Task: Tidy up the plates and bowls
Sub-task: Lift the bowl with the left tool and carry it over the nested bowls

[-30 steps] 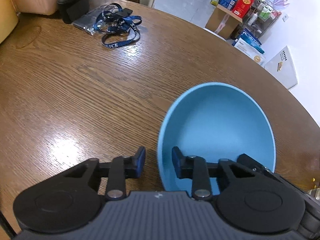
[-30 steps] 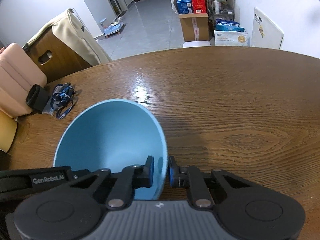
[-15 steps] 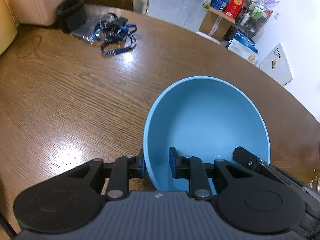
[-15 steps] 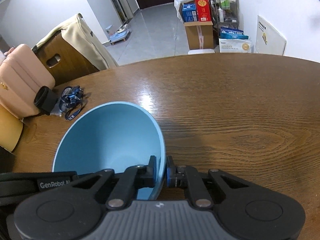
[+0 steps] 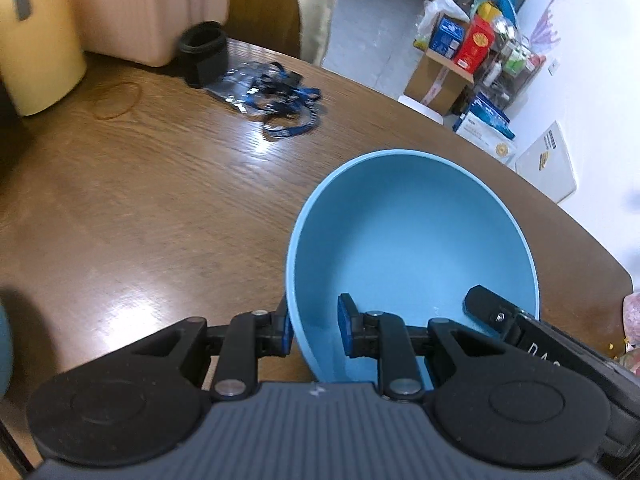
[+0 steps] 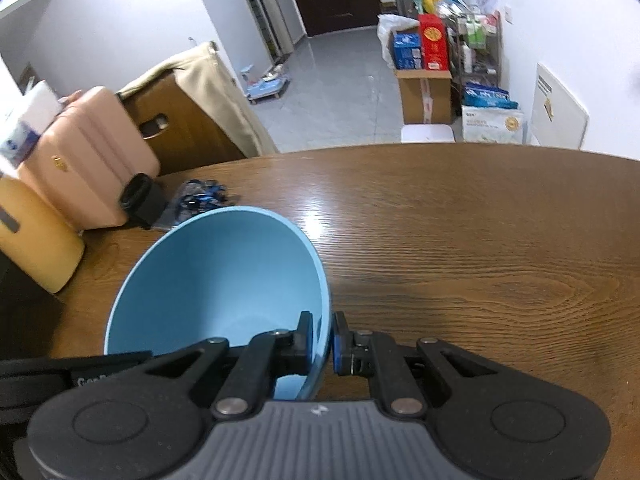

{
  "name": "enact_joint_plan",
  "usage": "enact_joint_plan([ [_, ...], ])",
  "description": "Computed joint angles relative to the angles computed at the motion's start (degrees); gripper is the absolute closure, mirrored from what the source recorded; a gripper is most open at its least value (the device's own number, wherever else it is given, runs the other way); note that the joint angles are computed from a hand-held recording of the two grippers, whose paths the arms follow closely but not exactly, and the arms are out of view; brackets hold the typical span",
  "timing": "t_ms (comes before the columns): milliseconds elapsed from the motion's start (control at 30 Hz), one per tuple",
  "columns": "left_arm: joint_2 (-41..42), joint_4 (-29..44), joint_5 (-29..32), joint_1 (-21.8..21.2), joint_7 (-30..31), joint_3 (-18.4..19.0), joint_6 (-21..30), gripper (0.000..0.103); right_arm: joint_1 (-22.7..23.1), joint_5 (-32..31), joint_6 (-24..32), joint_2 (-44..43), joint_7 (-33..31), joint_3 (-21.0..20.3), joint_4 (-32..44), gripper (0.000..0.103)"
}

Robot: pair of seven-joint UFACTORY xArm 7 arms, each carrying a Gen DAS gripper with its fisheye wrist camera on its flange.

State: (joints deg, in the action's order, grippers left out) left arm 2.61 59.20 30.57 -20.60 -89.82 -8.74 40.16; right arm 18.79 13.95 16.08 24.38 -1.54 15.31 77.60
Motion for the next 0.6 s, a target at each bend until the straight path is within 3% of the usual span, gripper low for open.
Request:
enact_joint_plan([
  [300,-13.8,-11.1,-1.7,2.4,-2.0,-3.0,2.4,0.080,3.7,-0.5,-1.2,-6.1,1.7,1.0,-5.1,0.094],
  [600,-30.8,-22.7,-9.1,6.1,1.2,-6.1,6.7,0.081,9.8,-3.7,-0.7,-8.5,5.9,1.3,-5.8,0.094],
])
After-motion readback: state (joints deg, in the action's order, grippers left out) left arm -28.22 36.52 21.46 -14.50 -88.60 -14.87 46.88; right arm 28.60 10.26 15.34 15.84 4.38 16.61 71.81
